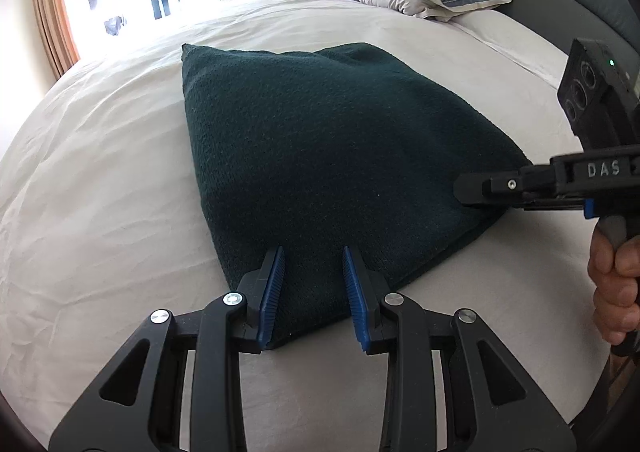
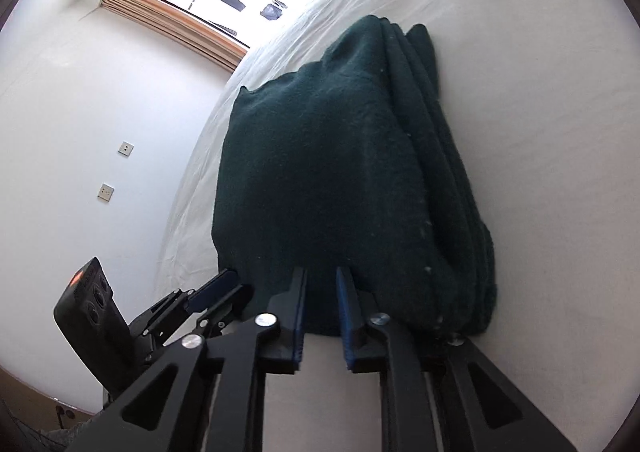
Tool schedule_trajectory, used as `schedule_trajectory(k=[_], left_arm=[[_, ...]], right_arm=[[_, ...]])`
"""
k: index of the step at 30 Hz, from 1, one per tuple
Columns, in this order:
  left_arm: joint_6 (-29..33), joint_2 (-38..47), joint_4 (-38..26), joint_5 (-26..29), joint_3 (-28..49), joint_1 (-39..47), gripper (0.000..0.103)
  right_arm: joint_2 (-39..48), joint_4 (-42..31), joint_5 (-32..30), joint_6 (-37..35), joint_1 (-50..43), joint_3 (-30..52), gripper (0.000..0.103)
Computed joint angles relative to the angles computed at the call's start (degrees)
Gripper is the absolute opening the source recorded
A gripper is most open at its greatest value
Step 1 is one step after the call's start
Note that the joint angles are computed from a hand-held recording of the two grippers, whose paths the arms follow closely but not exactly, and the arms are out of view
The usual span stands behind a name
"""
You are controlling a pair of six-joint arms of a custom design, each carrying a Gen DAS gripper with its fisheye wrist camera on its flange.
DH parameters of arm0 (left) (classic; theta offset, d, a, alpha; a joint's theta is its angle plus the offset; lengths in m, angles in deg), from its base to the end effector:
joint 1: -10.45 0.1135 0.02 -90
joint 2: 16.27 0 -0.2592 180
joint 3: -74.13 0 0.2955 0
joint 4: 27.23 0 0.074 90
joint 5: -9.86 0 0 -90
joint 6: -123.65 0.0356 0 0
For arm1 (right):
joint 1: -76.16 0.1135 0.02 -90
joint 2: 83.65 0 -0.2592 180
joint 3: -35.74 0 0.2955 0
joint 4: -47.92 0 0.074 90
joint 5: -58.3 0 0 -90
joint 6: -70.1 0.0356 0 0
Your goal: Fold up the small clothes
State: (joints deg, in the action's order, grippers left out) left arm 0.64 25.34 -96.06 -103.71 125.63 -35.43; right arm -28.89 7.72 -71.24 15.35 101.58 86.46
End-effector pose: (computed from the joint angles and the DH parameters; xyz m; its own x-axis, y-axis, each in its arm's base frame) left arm 0.1302 -0.1138 0.2450 -0.7803 0.0874 -0.6193 0.1065 0.9943 0.0062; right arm 0.2051 0.1226 0.2336 -0.9434 0.0444 -0.3287 -0.2431 0.5818 0.7762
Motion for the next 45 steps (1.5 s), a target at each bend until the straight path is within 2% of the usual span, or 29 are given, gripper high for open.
schedule_trajectory(k=[3,4,6,7,9,10,11,13,14,15,16,17,19,21,23,27,34,35,36,37,39,42,45], left_arm=[[0.34,-0.38,0.48,0.40,-0.43,0.49,0.029],[0.44,-0.44,0.62,0.61,-0.49,0.69,0.029],[0.57,-0.83,0.68,1.04,-0.53,1.05,0.029],[0.67,-1.31,0.61,1.46,-0.55,1.44,0.030],[0.45,-3.47,-0.47,3.72,-0.03,2.96,0.030],[0.30,-5.21,-1.18,4.69,0.40,3.84,0.030],[0.02,-6.84,-1.93,4.13,0.90,4.14,0.030],[0.60,-9.79,-3.06,2.45,2.26,6.44,0.030],[2.02,-11.08,-2.58,4.28,2.77,9.98,0.031],[3.97,-11.66,-1.56,8.32,3.24,15.50,0.047],[5.55,-11.13,-0.55,12.20,3.64,20.71,0.076],[7.04,-10.27,0.66,14.98,3.82,24.76,0.082],[10.51,-6.92,3.64,19.79,3.95,30.87,0.082],[12.19,-2.31,5.91,26.21,4.69,36.10,0.082],[12.47,2.42,7.81,32.49,5.23,39.96,0.082],[11.33,10.40,10.77,39.83,5.09,42.90,0.082],[9.31,14.67,16.03,44.44,4.93,43.93,0.080],[9.37,15.85,16.32,45.37,5.50,44.12,0.079],[9.17,16.87,16.84,46.45,5.79,44.40,0.072],[8.89,18.00,17.21,47.42,6.19,44.57,0.069],[8.64,19.51,17.79,48.46,6.74,45.00,0.068],[8.88,21.11,18.37,49.86,7.36,45.71,0.065],[8.65,22.34,18.21,49.79,8.52,45.33,0.057]], right_arm=[[-4.52,0.09,-1.68,1.22,-1.83,-3.94,0.004],[-5.69,-1.61,-1.99,0.35,-2.68,-4.34,0.000],[-7.09,-6.90,-1.22,-3.10,-4.17,-3.29,0.000],[-7.29,-9.94,0.55,-4.54,-4.07,-1.73,0.004],[-10.08,-12.96,-1.40,-6.89,-6.70,-1.06,0.016],[-11.39,-12.96,-2.27,-7.12,-7.87,-0.84,0.028],[-12.17,-13.46,-3.03,-8.04,-9.72,-0.21,0.045],[-12.00,-12.61,-5.11,-8.91,-13.52,1.22,0.055],[-10.78,-11.36,-6.58,-8.90,-15.15,1.90,0.055],[-8.55,-10.39,-6.79,-8.73,-15.73,3.07,0.055],[-5.54,-10.21,-6.27,-9.21,-15.70,4.88,0.057],[-2.24,-9.82,-5.68,-9.65,-15.12,6.84,0.057],[4.14,-8.44,-5.84,-9.92,-13.99,10.04,0.057],[9.71,-9.29,-2.75,-9.96,-12.21,13.64,0.057],[15.00,-10.06,-0.76,-10.99,-10.22,17.09,0.058],[23.32,-9.13,-1.63,-10.36,-8.52,20.17,0.061],[27.29,-4.92,-1.77,-8.21,-6.93,22.41,0.061],[27.90,-4.25,-2.53,-7.12,-7.13,22.55,0.059],[28.66,-3.43,-3.61,-5.71,-7.48,22.60,0.057],[29.33,-2.75,-4.33,-4.50,-7.72,22.62,0.051],[30.26,-1.90,-5.78,-3.67,-8.51,22.42,0.045],[29.64,-2.82,-4.51,-4.56,-7.64,22.36,0.038],[27.96,-3.59,-1.86,-4.58,-6.22,21.70,0.031]])
